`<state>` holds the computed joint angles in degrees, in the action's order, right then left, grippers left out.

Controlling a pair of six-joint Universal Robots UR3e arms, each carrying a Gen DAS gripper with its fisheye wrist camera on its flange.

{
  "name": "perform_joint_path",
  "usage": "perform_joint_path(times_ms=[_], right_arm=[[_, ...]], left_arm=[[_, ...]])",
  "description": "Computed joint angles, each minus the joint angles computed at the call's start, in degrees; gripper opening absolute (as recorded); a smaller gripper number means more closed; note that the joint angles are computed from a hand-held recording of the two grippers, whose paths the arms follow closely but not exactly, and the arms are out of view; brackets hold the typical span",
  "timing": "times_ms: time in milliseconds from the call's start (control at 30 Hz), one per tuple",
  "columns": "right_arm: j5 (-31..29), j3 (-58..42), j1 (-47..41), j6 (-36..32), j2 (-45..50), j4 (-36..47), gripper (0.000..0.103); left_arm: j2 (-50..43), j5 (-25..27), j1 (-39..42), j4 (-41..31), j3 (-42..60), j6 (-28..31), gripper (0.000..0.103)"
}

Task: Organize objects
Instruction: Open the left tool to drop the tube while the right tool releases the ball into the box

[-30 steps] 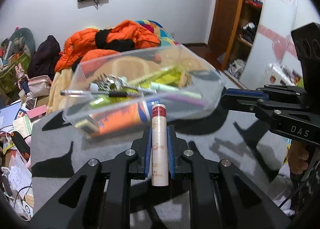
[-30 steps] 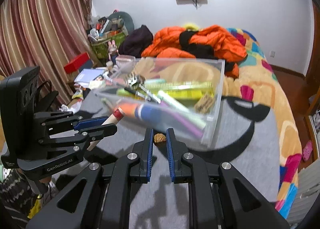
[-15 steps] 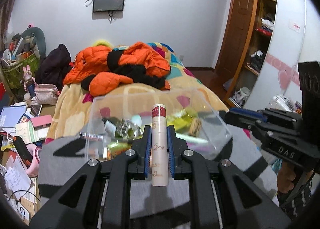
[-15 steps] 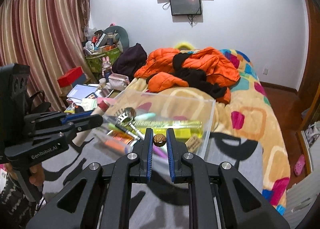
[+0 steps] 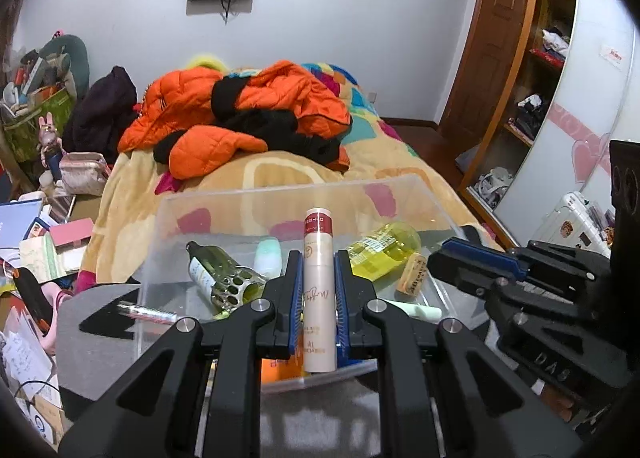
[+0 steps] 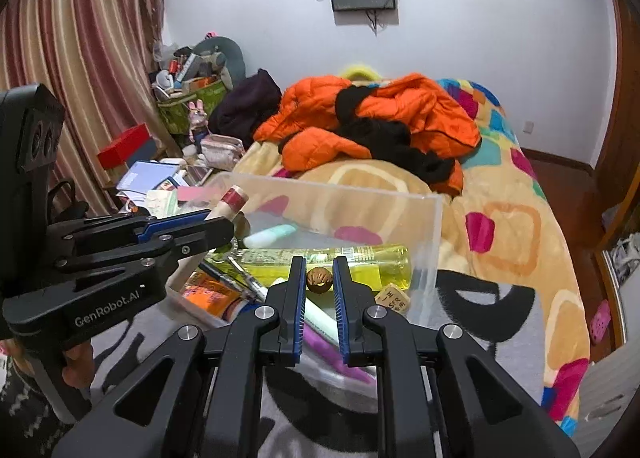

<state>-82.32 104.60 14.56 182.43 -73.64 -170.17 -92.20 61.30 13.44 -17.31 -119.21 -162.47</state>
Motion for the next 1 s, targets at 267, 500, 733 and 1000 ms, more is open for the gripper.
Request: perform_joint_path(times_ms=[267,500,733,1000], right_arm=[[0.0,-2.76,0.02,-0.47,4.48,1.48,0.012],[-0.31,-2.96,0.51,-0.89,5.31,1.82,0.012],[-0.58,-3.32,0.54,-0.38,4.51,3.41,0.021],[-1.18,0.81,0.76,0.11,-0.83,1.52,0.03]], left_arm=[[-6.35,1.52,-1.96,-0.07,4.7,-1.22,0.014],[-8.04,1.86,-3.22,0.12,5.78,-1.42,0.014],[-4.85,0.53,-1.78,0.02,3.43,-0.94,0.026],[2.7,-2.18,1.66,-1.77,-1.32,0.18,0.04]])
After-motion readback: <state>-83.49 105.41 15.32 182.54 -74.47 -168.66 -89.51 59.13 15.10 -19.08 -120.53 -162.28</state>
